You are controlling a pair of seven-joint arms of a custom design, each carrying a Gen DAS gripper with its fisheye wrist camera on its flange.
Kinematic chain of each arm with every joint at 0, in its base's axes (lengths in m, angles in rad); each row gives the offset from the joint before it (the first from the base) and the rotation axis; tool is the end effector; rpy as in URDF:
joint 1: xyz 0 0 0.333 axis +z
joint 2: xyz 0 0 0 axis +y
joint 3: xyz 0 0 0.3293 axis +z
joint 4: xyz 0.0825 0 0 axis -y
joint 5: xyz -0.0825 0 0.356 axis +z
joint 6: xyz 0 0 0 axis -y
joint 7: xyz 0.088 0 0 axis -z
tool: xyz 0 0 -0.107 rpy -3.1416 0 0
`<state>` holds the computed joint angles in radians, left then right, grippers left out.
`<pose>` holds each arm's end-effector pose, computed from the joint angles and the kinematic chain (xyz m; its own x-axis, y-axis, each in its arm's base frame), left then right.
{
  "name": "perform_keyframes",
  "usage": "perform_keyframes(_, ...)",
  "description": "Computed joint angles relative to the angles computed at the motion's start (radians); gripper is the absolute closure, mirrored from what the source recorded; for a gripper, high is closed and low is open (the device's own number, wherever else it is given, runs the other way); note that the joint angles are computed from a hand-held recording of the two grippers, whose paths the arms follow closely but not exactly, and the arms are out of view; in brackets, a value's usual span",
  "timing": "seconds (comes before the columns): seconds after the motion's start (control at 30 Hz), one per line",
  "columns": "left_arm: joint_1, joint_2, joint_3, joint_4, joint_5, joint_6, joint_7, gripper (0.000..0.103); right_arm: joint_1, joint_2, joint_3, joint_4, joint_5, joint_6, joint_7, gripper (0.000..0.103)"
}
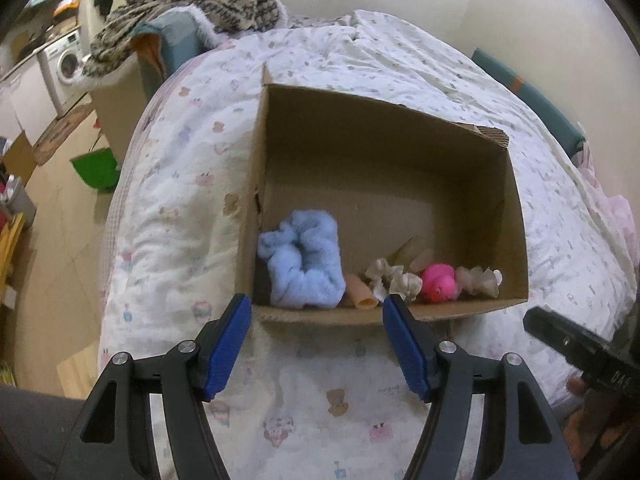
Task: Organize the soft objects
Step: 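Withdraw both tools and grasp the clear plastic bag with the right tool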
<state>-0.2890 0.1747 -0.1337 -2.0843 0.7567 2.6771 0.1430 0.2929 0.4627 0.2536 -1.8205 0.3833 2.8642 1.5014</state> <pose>0.5255 -0.2562 0.4134 0.3397 -0.9273 0.1573 -0.7553 -0.3686 -0.5419 0.5971 0.3121 0.3824 0.2946 -0.8872 -0.3552 -0.8676 -0.0926 -0.4885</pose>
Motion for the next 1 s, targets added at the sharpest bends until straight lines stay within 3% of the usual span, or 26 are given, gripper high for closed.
perform_keyframes(0.33,0.008,-0.038,-0.020,-0.075,-0.053,-0.031,-0.056,0.038,0.046,-0.023,-0.069,-0.057,-0.067,-0.055,0.103,0.000)
perform_keyframes(0.53,0.003,-0.015,-0.039,-0.071,-0.136,-0.054,0.018,0.038,0.003,0.035,-0.027,0.009,-0.025,-0.182,0.077,0.000)
perform_keyframes(0.73,-0.009,0.001,-0.032,-0.060,-0.152,-0.053,0.056,0.038,0.089,0.120,-0.081,0.123,-0.130,-0.294,0.106,0.000)
perform_keyframes(0.8,-0.013,0.005,-0.029,-0.054,-0.157,-0.063,0.057,0.038,0.131,0.148,-0.114,0.162,-0.196,-0.323,0.141,0.011)
perform_keyframes(0.93,-0.012,0.019,-0.027,-0.043,-0.187,-0.053,0.081,0.038,0.156,0.194,-0.122,0.225,-0.252,-0.383,0.171,0.015)
perform_keyframes(1.0,-0.016,0.029,-0.024,-0.034,-0.193,-0.056,0.087,0.038,0.158,0.192,-0.116,0.224,-0.268,-0.385,0.160,0.031)
